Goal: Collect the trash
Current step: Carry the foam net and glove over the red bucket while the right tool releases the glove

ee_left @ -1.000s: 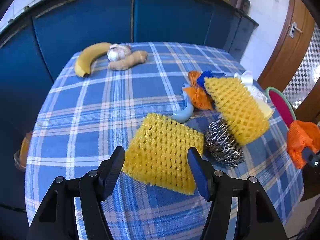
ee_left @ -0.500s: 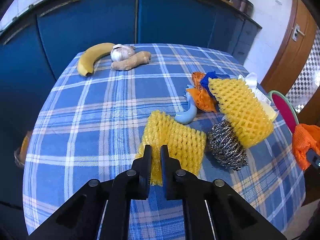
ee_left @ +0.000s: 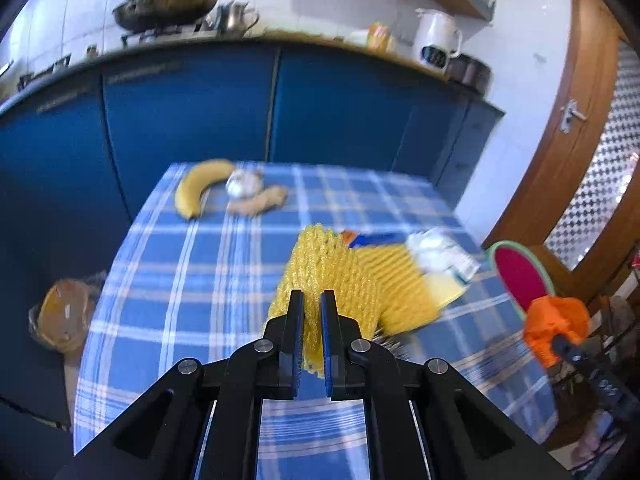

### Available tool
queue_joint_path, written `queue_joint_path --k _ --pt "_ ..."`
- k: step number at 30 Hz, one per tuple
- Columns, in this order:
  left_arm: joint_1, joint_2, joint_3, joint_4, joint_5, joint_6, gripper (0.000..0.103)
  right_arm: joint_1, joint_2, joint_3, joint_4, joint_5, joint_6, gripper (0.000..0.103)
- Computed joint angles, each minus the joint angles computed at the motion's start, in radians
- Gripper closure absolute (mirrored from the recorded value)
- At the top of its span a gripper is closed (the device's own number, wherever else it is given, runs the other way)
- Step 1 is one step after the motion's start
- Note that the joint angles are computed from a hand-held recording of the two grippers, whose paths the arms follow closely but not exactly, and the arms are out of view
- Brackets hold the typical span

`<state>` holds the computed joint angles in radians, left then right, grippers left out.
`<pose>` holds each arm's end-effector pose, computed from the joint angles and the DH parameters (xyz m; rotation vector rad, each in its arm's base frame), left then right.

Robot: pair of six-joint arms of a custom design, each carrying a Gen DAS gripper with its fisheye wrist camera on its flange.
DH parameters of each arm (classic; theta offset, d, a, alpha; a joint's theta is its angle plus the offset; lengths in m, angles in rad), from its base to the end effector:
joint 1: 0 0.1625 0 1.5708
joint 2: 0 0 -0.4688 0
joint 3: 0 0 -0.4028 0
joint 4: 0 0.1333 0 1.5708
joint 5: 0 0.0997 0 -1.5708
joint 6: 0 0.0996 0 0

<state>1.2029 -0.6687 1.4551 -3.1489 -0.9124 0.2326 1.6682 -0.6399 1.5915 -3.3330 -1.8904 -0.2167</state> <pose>-0.0987 -0.7962 0.1836 0.3744 2.3436 -1.0339 0.1742 -0.7336 0.1215 0.2272 -2.5752 1.0798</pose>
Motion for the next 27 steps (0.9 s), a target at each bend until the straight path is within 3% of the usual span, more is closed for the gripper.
queue_joint_path --k 14,27 --pt "-0.072 0.11 -0.152 0.127 -0.106 0.057 0.096 -0.025 -0.057 0.028 -0.062 -0.06 -0.028 0.094" --pt "-0.104 0.343 -0.478 0.352 -0.185 0.059 0.096 -0.097 -0.068 -0.065 0.003 -0.148 -0.027 0.094"
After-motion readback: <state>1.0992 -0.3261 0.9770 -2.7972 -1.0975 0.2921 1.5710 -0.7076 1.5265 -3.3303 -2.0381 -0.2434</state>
